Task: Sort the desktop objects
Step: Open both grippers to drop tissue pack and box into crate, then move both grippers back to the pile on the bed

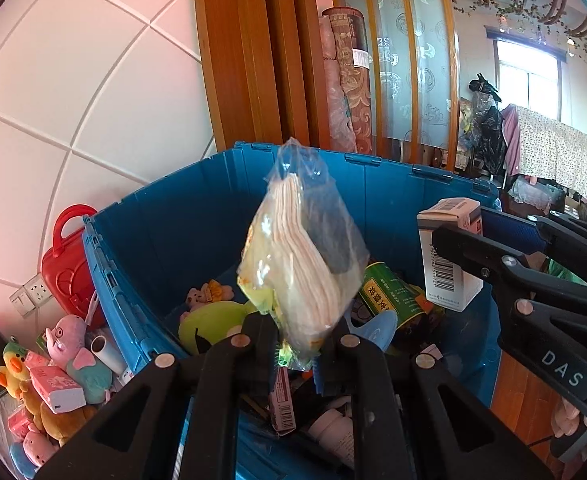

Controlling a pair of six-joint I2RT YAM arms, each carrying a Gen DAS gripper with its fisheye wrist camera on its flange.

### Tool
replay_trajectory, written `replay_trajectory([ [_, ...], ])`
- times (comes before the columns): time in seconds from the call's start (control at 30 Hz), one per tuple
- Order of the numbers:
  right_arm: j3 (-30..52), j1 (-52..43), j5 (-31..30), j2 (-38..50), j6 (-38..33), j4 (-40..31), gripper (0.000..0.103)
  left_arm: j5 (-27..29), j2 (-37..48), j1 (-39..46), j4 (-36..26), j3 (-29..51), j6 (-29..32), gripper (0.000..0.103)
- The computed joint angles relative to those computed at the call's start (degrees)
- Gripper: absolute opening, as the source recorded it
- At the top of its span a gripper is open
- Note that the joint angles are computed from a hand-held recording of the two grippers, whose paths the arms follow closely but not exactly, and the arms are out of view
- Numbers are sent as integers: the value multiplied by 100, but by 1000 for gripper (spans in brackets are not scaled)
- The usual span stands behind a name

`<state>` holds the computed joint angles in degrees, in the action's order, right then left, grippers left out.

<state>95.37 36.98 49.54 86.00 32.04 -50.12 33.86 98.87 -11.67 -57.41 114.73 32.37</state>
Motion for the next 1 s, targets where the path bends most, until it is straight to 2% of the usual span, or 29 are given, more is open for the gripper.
replay_trajectory([
  [0.1,33,-46,49,41,149,-123,35,-7,-42,-2,55,-90,30,15],
  [0.17,8,-70,103,12,289,-163,55,-18,26,-5,-77,13,71,28],
  [0.23,-33,-46,203,-41,316,-138,67,-67,1,-5,-30,-34,53,59],
  [0.3,-21,10,350,-60,362,-197,78,-26,-132,39,152,-251,29,70],
  [0.37,38,49,481,-46,380,-285,94,35,-197,71,199,-330,66,70],
  [0.43,120,98,598,-9,454,-408,103,81,-203,101,161,-320,121,71],
  [0.73,438,425,882,206,963,-927,103,410,-281,581,-65,-407,288,72],
  [1.0,872,793,878,638,912,-838,103,616,-105,1445,-287,-294,540,72],
])
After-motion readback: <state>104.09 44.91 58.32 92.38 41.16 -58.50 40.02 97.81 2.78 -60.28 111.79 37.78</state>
